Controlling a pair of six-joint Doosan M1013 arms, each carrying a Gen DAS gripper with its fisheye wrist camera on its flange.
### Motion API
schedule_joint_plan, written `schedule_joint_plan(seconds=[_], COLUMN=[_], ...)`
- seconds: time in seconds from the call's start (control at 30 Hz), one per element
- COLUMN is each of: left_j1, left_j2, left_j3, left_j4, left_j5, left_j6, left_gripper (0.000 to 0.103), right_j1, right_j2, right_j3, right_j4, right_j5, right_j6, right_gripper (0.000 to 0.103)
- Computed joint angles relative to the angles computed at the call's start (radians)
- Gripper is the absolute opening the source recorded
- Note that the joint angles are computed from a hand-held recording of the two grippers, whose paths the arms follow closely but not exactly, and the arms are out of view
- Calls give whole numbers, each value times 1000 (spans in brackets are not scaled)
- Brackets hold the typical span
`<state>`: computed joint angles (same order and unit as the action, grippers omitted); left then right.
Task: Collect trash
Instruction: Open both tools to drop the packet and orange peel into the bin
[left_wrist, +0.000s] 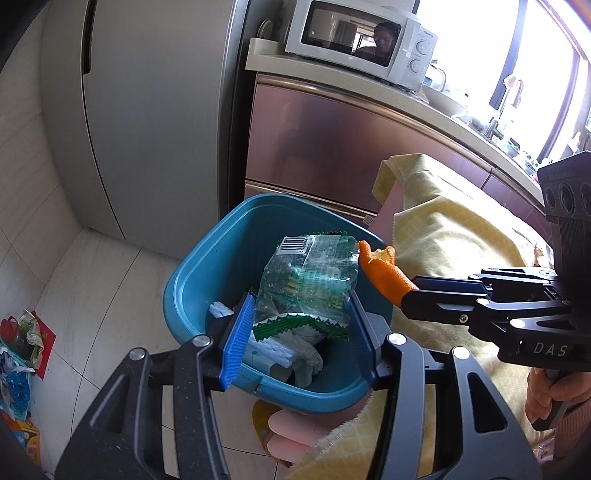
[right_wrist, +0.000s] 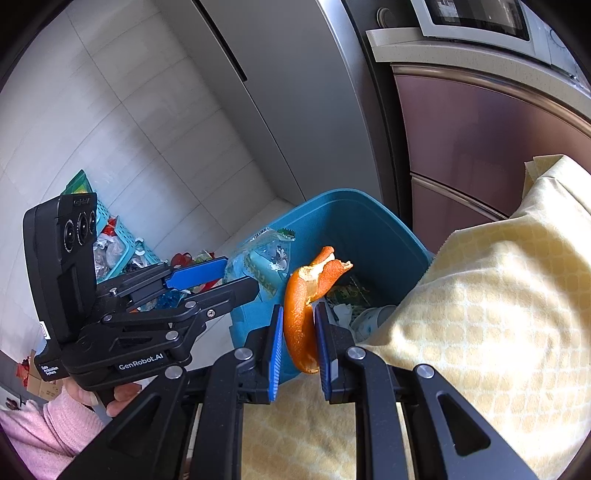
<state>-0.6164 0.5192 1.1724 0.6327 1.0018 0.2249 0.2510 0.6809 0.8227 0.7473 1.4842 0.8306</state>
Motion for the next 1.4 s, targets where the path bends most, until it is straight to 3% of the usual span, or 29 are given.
schedule_joint_plan(seconds=[0.43,0.8,1.4], left_j1=[32,73,62], left_j2=[45,69,63], left_j3=[-40,-47,-38], left_j4=[-49,-114,-104], left_j5=[17,-41,-85], left_j6=[42,60,74], left_gripper=[49,50,53], right_j1=[11,0,-32], right_j2=[36,28,16], right_j3=[-47,-36,-15], right_j4=[-10,10,49], right_j5=[26,31,44], right_j6=[71,97,106], right_gripper=[16,16,18])
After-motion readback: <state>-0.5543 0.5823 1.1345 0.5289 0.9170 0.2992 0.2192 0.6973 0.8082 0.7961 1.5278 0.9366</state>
